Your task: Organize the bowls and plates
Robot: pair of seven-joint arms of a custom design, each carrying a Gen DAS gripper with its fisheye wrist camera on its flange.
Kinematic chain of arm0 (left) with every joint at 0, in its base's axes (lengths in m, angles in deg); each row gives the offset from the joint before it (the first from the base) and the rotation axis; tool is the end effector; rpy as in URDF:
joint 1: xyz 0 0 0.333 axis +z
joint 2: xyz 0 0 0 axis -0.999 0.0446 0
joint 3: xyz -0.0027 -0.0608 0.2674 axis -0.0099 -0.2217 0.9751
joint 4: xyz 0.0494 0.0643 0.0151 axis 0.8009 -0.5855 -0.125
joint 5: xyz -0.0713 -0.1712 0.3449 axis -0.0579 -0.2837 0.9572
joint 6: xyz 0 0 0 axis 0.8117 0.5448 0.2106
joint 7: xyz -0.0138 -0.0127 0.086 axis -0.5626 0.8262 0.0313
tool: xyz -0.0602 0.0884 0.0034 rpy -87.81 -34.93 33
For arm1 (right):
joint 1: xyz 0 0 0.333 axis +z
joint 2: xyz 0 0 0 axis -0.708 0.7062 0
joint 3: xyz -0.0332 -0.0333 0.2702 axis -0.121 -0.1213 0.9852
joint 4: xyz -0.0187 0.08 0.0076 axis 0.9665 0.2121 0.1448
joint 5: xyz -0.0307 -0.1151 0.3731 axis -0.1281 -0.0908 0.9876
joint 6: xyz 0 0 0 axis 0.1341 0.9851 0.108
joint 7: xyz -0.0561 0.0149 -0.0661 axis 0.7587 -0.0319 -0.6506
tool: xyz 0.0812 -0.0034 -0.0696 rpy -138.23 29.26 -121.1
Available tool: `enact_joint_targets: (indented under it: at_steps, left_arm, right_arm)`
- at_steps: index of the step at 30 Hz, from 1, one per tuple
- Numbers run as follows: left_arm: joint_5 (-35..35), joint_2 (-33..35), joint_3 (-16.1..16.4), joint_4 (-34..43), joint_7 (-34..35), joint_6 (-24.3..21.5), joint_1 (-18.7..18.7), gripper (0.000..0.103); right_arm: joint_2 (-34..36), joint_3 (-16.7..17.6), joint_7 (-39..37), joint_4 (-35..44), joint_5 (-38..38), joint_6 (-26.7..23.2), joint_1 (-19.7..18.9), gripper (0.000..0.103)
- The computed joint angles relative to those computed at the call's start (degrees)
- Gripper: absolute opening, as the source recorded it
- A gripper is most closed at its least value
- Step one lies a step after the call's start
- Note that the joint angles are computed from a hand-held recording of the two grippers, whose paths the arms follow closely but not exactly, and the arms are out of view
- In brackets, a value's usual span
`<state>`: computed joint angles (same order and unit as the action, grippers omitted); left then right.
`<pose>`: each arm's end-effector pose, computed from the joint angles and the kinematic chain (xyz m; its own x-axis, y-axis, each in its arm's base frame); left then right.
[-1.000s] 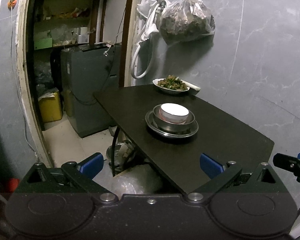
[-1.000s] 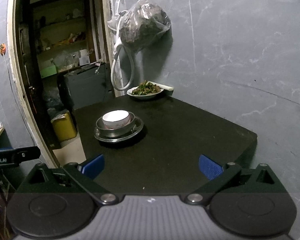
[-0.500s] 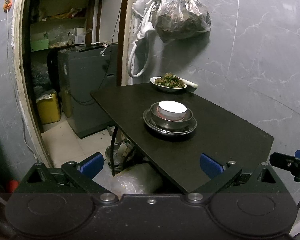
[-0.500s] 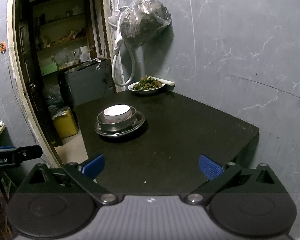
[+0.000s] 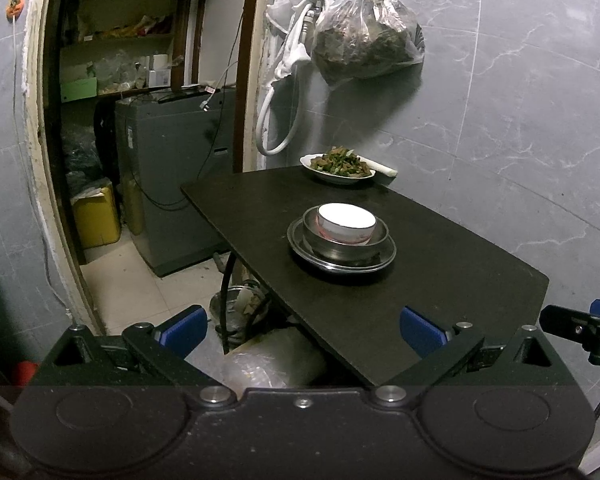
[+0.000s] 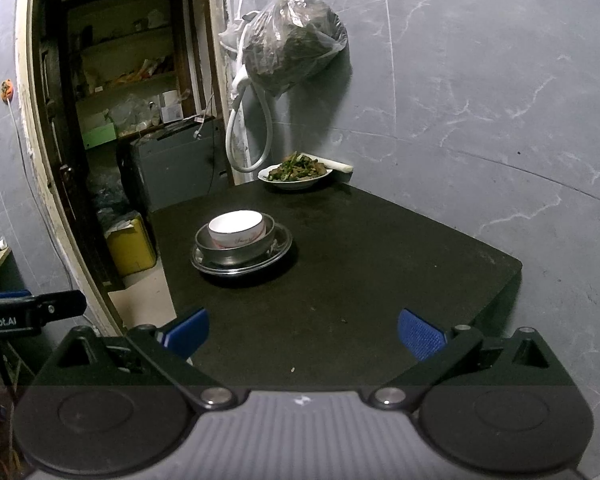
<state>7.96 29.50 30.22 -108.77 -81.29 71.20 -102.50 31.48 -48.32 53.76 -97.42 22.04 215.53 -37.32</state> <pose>0.6047 -0.2336 0.3816 0.3062 -0.9458 0.1078 -0.4779 -0.2507 -0.8419 0.6432 0.1105 0.3694 0.4068 -0.9104 -0.0753 -0.4792 -0.1425 -0.8661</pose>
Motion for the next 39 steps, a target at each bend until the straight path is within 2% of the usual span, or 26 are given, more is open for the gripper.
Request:
enact_joint_targets:
  at_steps: [10, 29, 39]
  left_arm:
    - [0.23, 1.25, 0.74, 1.48, 0.86, 1.8, 0.38, 0.102]
    - [0.71, 1.55, 1.03, 1.82, 0.48, 2.07, 0.19, 0.102]
    - [0.08, 2.53, 1.44, 3.06, 1.41, 2.57, 0.13, 0.102]
  right_arm:
    - [0.43, 0.08, 0.02, 0.77, 0.21, 0.8, 0.17, 0.103]
    - [0.4, -0.07, -1.97, 0.92, 2.33, 1.5, 0.58, 0.103]
    - [1.51, -0.03, 0.43, 2.37, -0.05, 2.16, 0.73, 0.103]
